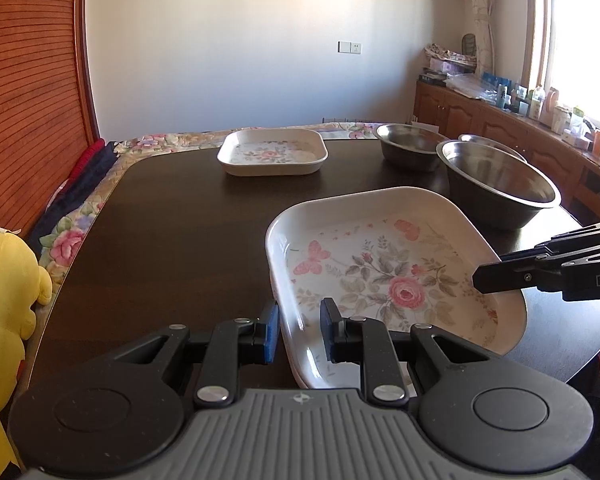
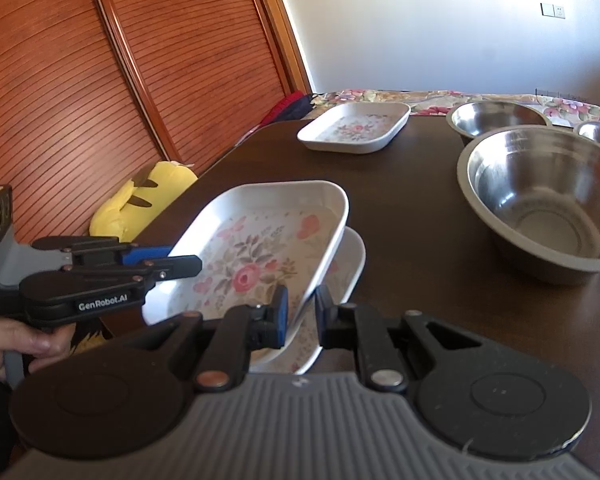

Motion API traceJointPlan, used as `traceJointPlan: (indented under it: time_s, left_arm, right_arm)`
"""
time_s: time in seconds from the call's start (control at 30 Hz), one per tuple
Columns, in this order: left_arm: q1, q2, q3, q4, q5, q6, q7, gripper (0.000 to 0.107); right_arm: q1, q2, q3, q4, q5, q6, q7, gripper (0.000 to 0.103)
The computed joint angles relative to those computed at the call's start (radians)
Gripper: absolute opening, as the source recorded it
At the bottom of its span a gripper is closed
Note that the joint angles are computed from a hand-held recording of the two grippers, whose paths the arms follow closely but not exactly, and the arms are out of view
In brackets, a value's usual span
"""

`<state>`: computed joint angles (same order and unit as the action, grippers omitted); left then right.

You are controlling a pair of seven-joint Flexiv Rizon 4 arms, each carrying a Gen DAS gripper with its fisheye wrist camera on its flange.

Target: Organize plates and bowls

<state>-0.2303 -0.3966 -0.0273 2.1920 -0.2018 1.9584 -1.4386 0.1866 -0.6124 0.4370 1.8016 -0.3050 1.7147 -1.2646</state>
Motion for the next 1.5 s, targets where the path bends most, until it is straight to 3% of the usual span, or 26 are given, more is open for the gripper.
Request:
traceJointPlan:
  time_s: [0.57,0.83,1.17,1.23,1.33,1.5]
  left_arm:
    - [-0.028,-0.027,0.022,-0.009,-0.023,0.01,0.021,0.024]
    - [0.024,-0.025,-0.019,-0.002,0.017,0.025,-0.001,0.024]
    - [0.04,-0.014,-0.028,-0.002,0.039,0.036,-0.018,0.046]
    - [0.044,-0.013,-0.029,-0.005,0.044,0.042,-0.021,0.054]
    - [0.055,-0.013,-0.033,-0.014,0.053,0.049,-0.024,0.063]
    - [0.041,-0.023,-0.013,-0.039,0.039,0.077,-0.008,0.079]
  right_arm:
    - [0.097,0.014,-0.122,0.032,0.006,0.054,0.046,0.017]
    - [0.218,0.031,-0.269,0.068,0.032,0.138,0.059,0.017]
    - [0.374,0.049,-0.434,0.089,0.136,0.21,0.026,0.018]
    - [0.428,0.051,-0.49,0.088,0.188,0.223,0.014,0.035]
    - [0.461,0.048,-0.525,0.072,0.236,0.23,-0.004,0.052]
    - [0.508,0.042,-0.587,0.034,0.296,0.215,-0.026,0.073]
